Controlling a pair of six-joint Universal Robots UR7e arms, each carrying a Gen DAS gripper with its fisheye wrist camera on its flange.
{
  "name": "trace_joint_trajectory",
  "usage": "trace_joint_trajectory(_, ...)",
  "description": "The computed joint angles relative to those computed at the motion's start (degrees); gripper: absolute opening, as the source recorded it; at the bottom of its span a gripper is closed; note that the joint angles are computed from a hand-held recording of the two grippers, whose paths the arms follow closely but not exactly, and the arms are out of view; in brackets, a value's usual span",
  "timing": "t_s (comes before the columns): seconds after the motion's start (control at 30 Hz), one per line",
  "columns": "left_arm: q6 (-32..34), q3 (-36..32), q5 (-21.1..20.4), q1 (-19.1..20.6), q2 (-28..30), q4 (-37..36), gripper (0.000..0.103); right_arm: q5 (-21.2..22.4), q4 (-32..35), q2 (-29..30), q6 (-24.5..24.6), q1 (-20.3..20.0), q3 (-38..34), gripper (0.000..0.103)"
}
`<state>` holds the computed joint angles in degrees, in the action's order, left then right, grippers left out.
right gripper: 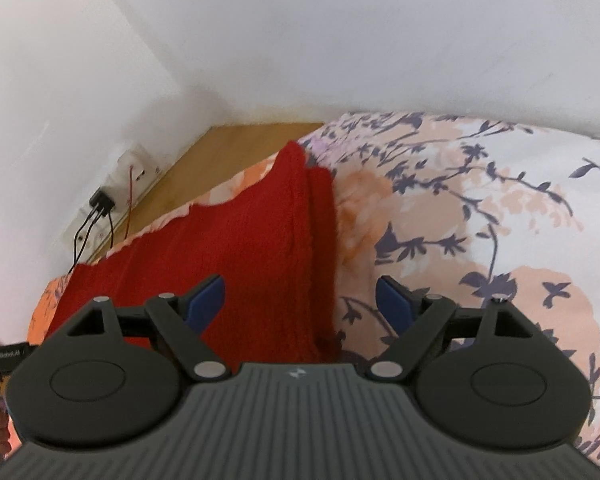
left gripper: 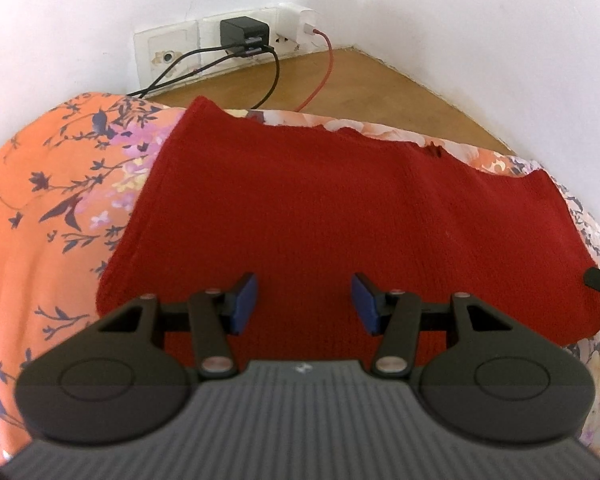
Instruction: Fold small clothes
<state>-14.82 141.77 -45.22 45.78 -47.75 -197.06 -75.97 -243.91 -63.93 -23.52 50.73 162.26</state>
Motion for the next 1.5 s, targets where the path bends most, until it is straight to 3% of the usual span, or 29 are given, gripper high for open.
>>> trace_joint_trajectory(0.5, -2.7, -0.1, 1.8, -1.0, 1.2, 1.5, 0.054, 8.0, 19.5, -5.9, -2.2, -2.8, -3.1, 0.088)
trace_joint_trajectory(0.63, -2.9, -0.2, 2.4, -1.3, 1.7, 1.5, 0.054, 9.5, 20.4, -5.4, -1.9, -2.9, -4.1, 0.090)
trace_joint_trajectory(0.8, -3.1, -0.6, 2.7, -1.2, 2.0, 2.2, 0.054, 14.7, 22.0, -4.8, 0.0, -5.0, -4.8, 0.091)
trace_joint_trajectory(0.87, -3.0, -0.8, 2.8, -1.2, 2.1, 2.4, 0.054, 16.7, 23.1, -4.9, -0.1, -5.9, -5.0, 0.088)
trace_joint_trajectory(0.97, -2.5, -1.0, 2.7, -1.0, 2.2, 2.2, 0.054, 17.4, 22.9, -4.3, 0.3, -6.3, -5.4, 0.071)
trace_joint_trajectory(1.03, -2.3, -1.1, 2.6, -0.9, 2.1, 2.2, 0.054, 18.0, 22.7, -4.1, 0.3, -6.9, -5.6, 0.053)
trace_joint_trajectory(1.13, -1.7, -0.8, 2.1, -0.8, 2.0, 1.4, 0.054, 19.6, 22.9, -4.3, 0.4, -8.0, -5.3, 0.043)
trace_joint_trajectory(1.5, 0.8, 1.4, -0.7, 0.0, -4.1, 4.3, 0.054, 14.3, 9.7, -2.3, 5.7, -0.4, -2.9, 0.037)
